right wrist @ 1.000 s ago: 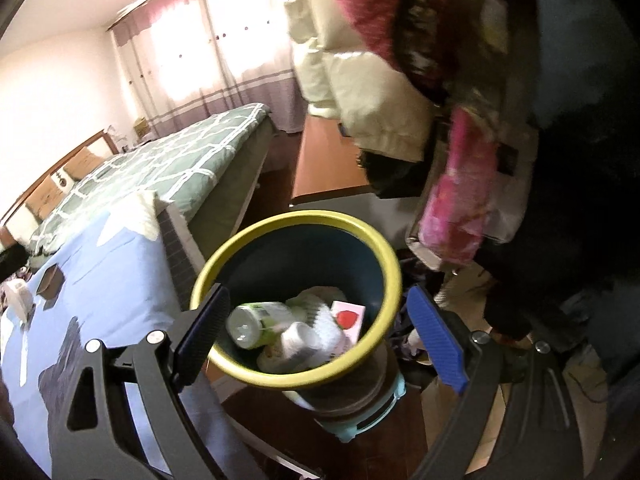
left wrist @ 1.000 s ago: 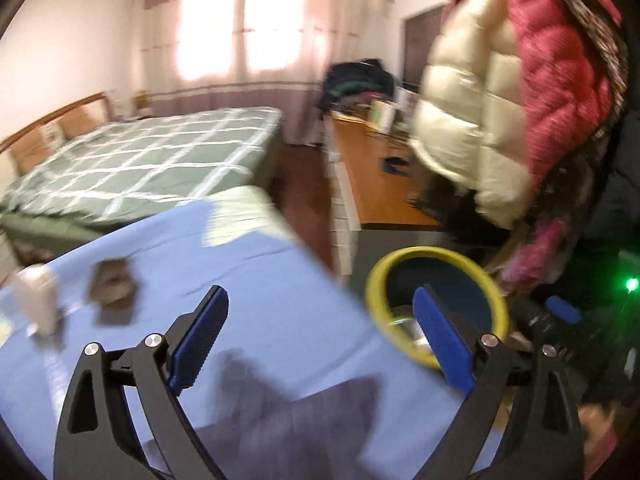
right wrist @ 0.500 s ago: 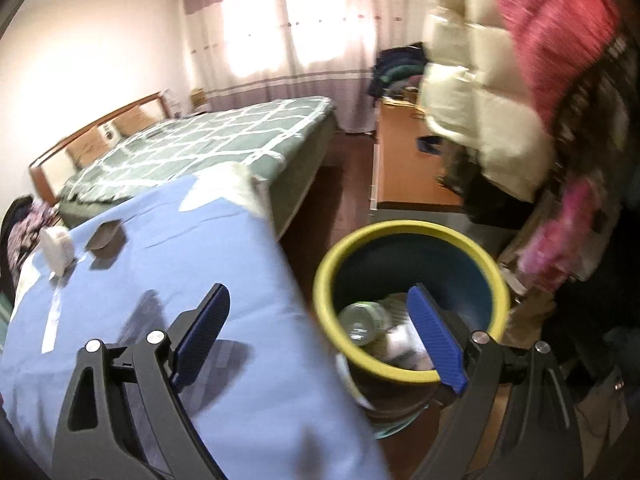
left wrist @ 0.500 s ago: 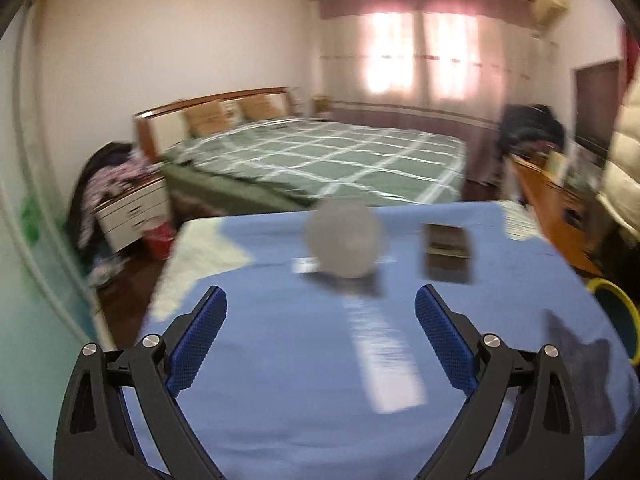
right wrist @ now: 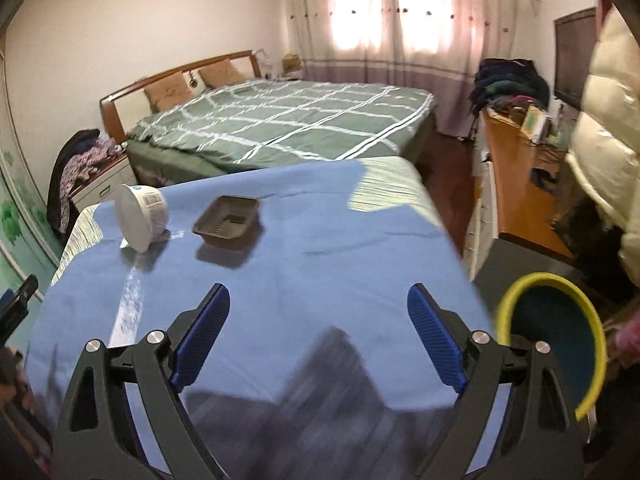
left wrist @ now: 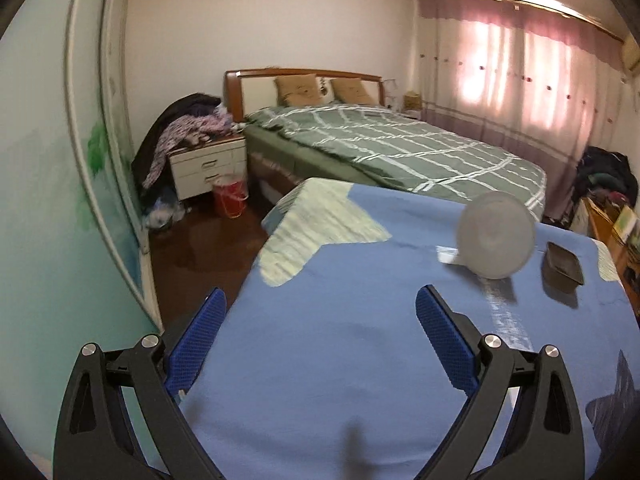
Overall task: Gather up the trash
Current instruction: 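Move the right gripper to the brown plastic tray and grasp it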
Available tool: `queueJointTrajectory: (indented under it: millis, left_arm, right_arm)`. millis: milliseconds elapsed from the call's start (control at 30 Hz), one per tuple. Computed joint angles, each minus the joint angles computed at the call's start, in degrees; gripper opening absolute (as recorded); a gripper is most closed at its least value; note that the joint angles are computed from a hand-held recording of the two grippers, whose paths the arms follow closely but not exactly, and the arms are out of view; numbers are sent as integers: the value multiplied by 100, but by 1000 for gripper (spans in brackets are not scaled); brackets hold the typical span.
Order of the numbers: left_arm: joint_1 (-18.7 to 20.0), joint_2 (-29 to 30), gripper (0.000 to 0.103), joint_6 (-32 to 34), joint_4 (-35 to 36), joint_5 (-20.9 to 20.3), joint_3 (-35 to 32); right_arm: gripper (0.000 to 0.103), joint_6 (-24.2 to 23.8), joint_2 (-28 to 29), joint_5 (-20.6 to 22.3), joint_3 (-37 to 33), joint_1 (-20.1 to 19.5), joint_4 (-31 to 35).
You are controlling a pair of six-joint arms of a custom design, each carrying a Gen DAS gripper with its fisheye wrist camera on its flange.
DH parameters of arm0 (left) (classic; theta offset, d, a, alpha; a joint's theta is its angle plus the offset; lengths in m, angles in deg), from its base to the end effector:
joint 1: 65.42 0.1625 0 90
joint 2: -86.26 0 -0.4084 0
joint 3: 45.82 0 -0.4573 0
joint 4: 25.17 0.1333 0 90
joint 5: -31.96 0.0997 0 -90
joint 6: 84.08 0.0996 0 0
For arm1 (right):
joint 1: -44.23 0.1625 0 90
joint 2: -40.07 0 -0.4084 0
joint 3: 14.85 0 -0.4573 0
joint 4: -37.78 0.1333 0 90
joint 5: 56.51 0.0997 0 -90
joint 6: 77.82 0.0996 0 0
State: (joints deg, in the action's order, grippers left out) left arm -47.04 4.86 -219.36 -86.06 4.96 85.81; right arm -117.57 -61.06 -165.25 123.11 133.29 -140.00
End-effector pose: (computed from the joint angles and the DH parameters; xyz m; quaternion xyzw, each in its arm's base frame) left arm -0.2409 -0.3140 0.1085 -0.0628 0.7335 -0.5178 0.4358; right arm 0.0943 -0.4249 0.3071 0.2299 -0.8634 0.3468 0.2854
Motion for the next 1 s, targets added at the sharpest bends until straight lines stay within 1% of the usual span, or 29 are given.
queueJointTrajectory:
  millis: [100, 200, 300, 400, 500, 633, 700, 733, 767, 833, 867, 1000]
  left_arm:
    - [86, -70, 95, 98, -257, -46, 65]
    - [78, -44, 95, 68, -365, -60, 57]
    - [115, -137, 95, 143, -557, -90, 120]
    - [159, -246, 95, 222, -752, -117, 187]
    - [182, -295, 95, 276, -886, -140, 225]
    - [197, -302, 95, 381, -1000, -153, 238]
    - [207, -277, 95, 463, -1064, -146, 229]
    - [228, -266, 95, 504, -1099, -124, 229]
    - [227, -263, 95, 524, -1117, -118, 231]
    - [238, -238, 95, 547, -1153, -107, 221]
    - [238, -238, 95, 547, -1153, -107, 221]
    - [234, -213, 95, 574, -1196, -110, 215]
  right_arm:
    - [86, -34, 660, -209, -161, 307, -454]
    - [92, -49, 1304, -369, -349, 515, -923]
    - [93, -62, 2043, -711, -667, 688, -1312]
    - [93, 198, 2584, -1008, -1033, 755, -1238]
    - [93, 478, 2958, -1188, -1347, 777, -1110]
    - [93, 674, 3272, -1387, -1610, 824, -1001]
    - [93, 714, 3452, -1592, -1756, 871, -980]
    - [92, 768, 3502, -1629, -1808, 871, -944]
    - [90, 844, 3529, -1653, -1856, 868, -897]
    - [68, 866, 3573, -1728, -1914, 863, -807]
    - [68, 917, 3566, -1720, -1941, 837, -679]
    - [67, 859, 3352, -1633, -1783, 742, -653]
